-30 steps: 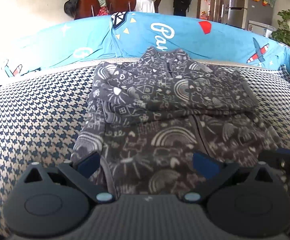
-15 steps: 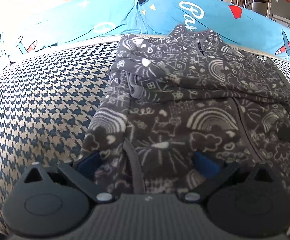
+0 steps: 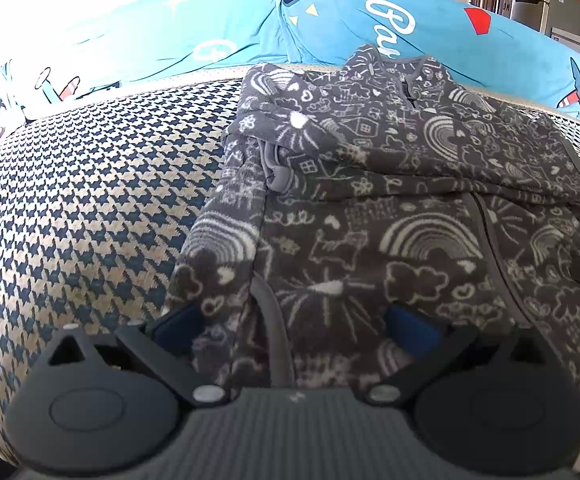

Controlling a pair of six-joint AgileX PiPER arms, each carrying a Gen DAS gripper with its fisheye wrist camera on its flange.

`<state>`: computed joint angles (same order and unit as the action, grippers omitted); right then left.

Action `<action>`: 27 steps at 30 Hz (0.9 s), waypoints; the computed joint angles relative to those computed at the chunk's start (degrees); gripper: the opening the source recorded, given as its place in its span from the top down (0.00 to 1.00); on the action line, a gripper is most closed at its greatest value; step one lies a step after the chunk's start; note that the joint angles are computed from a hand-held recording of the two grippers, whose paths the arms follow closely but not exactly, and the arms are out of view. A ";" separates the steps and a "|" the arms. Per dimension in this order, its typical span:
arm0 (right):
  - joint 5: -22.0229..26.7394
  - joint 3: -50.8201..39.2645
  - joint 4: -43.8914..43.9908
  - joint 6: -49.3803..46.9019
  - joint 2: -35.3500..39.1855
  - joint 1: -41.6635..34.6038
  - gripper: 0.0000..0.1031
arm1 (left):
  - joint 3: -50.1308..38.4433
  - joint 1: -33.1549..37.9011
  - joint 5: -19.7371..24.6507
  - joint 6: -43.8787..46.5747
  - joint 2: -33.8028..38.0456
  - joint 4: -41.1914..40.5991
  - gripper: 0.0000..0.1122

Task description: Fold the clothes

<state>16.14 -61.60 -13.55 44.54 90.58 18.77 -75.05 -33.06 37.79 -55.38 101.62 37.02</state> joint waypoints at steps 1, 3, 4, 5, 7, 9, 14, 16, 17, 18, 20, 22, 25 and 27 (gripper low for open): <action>-0.10 0.03 0.13 -0.23 0.04 0.00 0.90 | -0.22 -0.01 0.19 0.16 0.16 -0.11 0.08; -0.57 0.32 1.87 -1.91 -0.01 -0.39 0.92 | -0.60 0.02 0.61 0.72 0.34 -0.56 0.08; -0.65 0.44 2.14 -2.00 -0.02 -0.56 0.94 | -0.78 0.08 0.79 1.07 0.42 -0.83 0.08; -0.54 0.51 1.71 -1.34 0.00 -0.71 1.00 | -0.96 0.17 0.96 1.44 0.50 -1.13 0.08; -0.74 0.92 3.66 -2.56 -0.16 -1.37 1.00 | -1.24 0.37 1.14 2.14 0.64 -1.68 0.08; -1.30 1.35 8.14 -6.15 -0.35 -2.20 1.00 | -1.54 0.54 1.32 2.72 0.82 -2.15 0.08; -1.05 1.13 5.34 -4.11 -0.14 -1.78 1.00 | -1.87 1.03 1.48 4.36 0.85 -3.59 0.08; -0.27 0.49 5.78 -4.37 0.15 -1.79 1.00 | -2.08 1.14 1.64 4.83 0.95 -4.06 0.08; 0.28 0.03 6.72 -5.27 0.33 -1.90 1.00 | -2.27 1.18 1.79 5.06 1.05 -4.28 0.08; 0.97 -0.53 8.04 -6.64 0.54 -2.11 1.00 | -2.44 1.23 1.94 5.29 1.14 -4.51 0.08; 3.01 -2.21 10.95 -9.63 1.18 -2.60 1.00 | -2.78 1.32 2.22 5.77 1.30 -4.95 0.08; 5.82 -4.57 13.85 -12.89 2.18 -3.19 1.00 | -3.06 1.40 2.45 6.18 1.45 -5.32 0.08; 12.44 -10.16 19.30 -20.18 4.60 -4.73 1.00 | -3.16 1.36 2.54 6.24 1.59 -5.22 0.08; 17.52 -14.28 24.10 -26.06 6.46 -6.55 1.00 | -2.96 1.26 2.43 5.95 1.53 -4.81 0.08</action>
